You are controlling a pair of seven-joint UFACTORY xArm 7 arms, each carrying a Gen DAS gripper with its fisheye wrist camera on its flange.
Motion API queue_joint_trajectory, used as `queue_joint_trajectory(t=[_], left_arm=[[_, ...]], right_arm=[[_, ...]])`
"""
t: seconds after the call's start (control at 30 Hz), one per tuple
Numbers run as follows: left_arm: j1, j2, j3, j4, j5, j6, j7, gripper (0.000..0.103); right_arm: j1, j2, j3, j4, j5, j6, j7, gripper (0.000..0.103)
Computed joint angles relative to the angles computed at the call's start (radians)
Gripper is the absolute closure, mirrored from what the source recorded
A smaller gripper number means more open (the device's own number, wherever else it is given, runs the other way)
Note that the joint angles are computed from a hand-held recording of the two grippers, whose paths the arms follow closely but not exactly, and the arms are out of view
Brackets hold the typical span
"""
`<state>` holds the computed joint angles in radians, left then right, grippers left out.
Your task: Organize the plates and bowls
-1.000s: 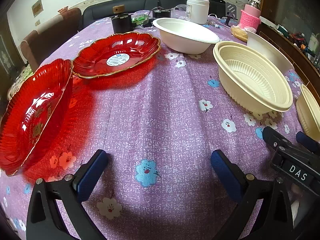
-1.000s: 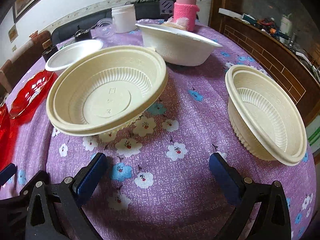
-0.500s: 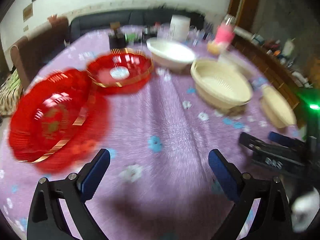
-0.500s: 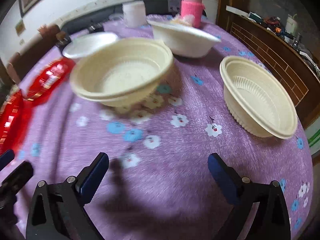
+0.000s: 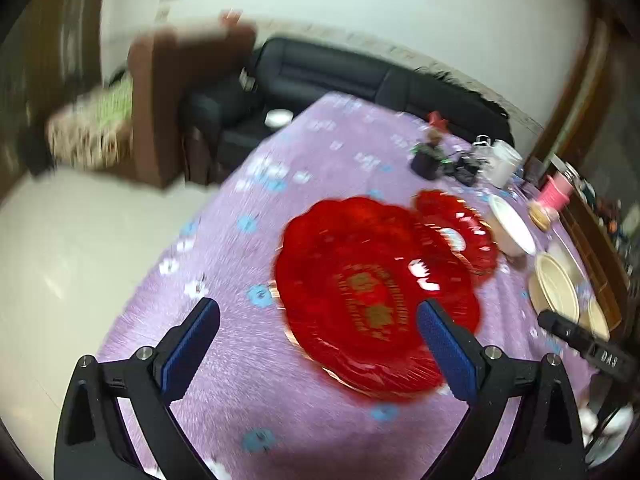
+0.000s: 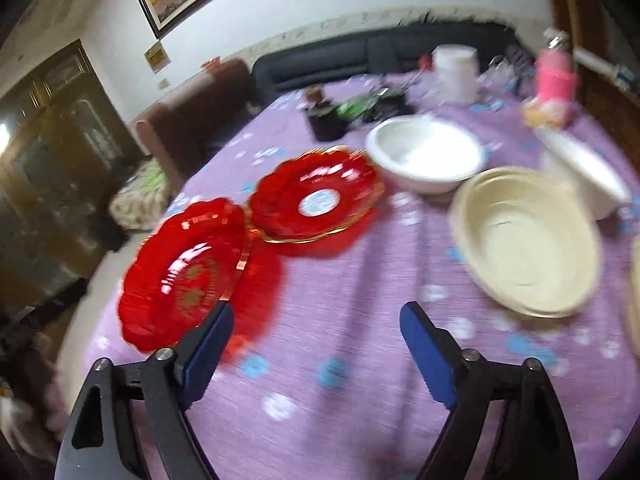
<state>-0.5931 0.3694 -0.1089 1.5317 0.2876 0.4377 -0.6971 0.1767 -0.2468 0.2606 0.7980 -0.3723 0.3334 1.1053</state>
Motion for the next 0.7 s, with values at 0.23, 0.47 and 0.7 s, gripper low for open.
queue_joint_trajectory(t=[0.23, 0.47, 0.7], left_arm=[[0.091, 0.175, -0.071, 0.173, -0.235, 0.043, 0.155, 0.004], [0.03, 0.357, -0.051, 0.454, -0.243, 0.236, 0.242, 0.039], [0.011, 0.343, -0.006, 0.433, -0.231, 0.229, 0.205, 0.072]], right_arm=[[0.092, 0.255, -0.073, 0.185, 0.192, -0.025, -0.14, 0.042], [0.149, 0.373, -0.107, 0.305, 0.262, 0.014, -0.217, 0.076], [0.199, 0.372, -0.149, 0.329, 0.098, 0.075, -0.13, 0.09]])
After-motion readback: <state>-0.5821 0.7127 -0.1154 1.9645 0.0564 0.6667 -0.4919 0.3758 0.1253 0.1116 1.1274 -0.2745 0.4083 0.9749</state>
